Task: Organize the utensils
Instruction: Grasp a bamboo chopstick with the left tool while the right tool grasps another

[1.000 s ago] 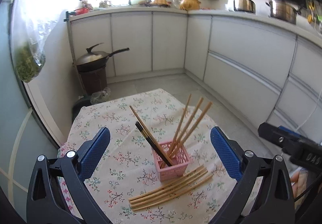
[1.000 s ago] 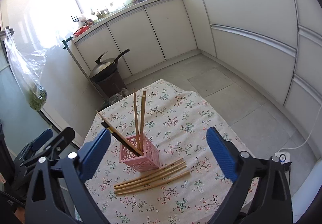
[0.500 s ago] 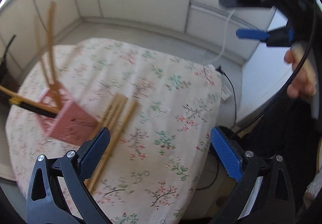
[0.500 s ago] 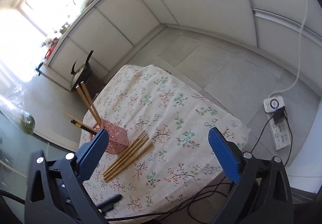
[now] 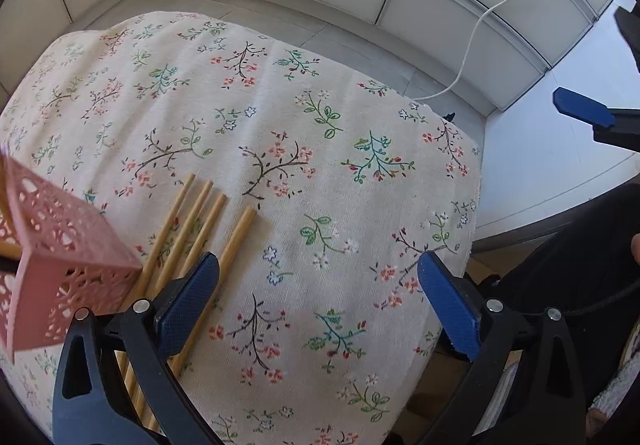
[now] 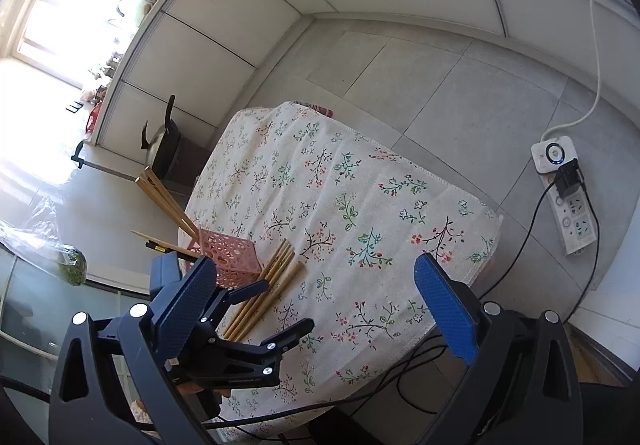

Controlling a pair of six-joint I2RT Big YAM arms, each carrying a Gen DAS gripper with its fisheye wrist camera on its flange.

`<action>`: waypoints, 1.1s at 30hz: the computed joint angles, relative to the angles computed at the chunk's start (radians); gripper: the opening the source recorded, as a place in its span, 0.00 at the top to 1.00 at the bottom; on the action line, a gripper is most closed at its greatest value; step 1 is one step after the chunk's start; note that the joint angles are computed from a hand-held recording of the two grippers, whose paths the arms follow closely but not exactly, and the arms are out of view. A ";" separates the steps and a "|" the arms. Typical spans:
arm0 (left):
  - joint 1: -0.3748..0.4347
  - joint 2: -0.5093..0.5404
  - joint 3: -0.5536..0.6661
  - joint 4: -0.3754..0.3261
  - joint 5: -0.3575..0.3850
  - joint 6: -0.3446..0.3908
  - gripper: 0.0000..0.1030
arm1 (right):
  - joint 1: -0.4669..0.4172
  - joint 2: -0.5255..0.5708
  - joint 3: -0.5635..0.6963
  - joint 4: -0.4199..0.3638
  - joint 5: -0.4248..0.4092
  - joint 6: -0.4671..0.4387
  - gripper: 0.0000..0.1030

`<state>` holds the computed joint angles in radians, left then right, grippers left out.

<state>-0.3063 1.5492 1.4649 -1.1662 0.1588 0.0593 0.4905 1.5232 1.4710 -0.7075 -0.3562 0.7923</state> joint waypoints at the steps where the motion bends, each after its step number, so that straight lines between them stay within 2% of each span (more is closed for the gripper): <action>1: -0.001 0.007 0.005 0.001 -0.011 0.000 0.08 | -0.002 0.003 0.002 -0.001 -0.006 0.001 0.07; 4: 0.002 0.036 0.018 -0.006 -0.030 0.004 0.11 | -0.006 0.019 0.011 -0.013 -0.037 0.011 0.07; 5: 0.002 0.052 0.027 -0.017 -0.042 0.006 0.18 | -0.008 0.022 0.013 -0.019 -0.045 0.012 0.07; 6: 0.004 0.069 0.038 -0.034 -0.046 0.009 0.35 | -0.008 0.025 0.014 -0.025 -0.047 0.014 0.07; 7: 0.002 0.089 0.051 -0.060 -0.061 0.015 0.43 | -0.010 0.026 0.015 -0.030 -0.044 0.017 0.07; 8: -0.002 0.089 0.048 -0.051 -0.083 0.022 0.46 | -0.010 0.026 0.015 -0.032 -0.033 0.021 0.07; 10: -0.006 0.090 0.052 -0.054 -0.119 0.008 0.61 | -0.010 0.024 0.014 -0.032 -0.008 0.030 0.07; 12: -0.002 0.088 0.050 -0.055 -0.160 -0.026 0.81 | -0.009 0.026 0.016 -0.037 0.004 0.035 0.07; 19: -0.025 0.018 -0.037 -0.011 -0.253 -0.091 0.93 | 0.001 0.071 0.050 -0.100 -0.005 0.052 0.07; 21: -0.023 -0.010 -0.055 0.000 -0.233 -0.133 0.94 | 0.011 0.087 0.062 -0.114 -0.009 0.057 0.07; 25: -0.013 -0.138 -0.092 0.001 -0.215 -0.158 0.94 | 0.048 0.149 0.127 -0.182 -0.021 0.037 0.07; 29: 0.004 -0.287 -0.127 0.030 -0.205 -0.226 0.94 | 0.100 0.235 0.215 -0.233 -0.020 0.081 0.07; 30: 0.006 -0.319 -0.137 0.032 -0.209 -0.241 0.94 | 0.113 0.266 0.249 -0.241 -0.020 0.102 0.08; 32: 0.018 -0.387 -0.164 0.038 -0.219 -0.264 0.94 | 0.137 0.322 0.312 -0.261 0.000 0.127 0.17; 33: 0.021 -0.419 -0.178 0.044 -0.228 -0.278 0.94 | 0.148 0.361 0.359 -0.290 0.015 0.130 0.28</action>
<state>-0.2848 1.1297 1.2871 -1.1220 -0.0690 -0.2186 0.6390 1.8840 1.8301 -0.9978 -0.3417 0.9227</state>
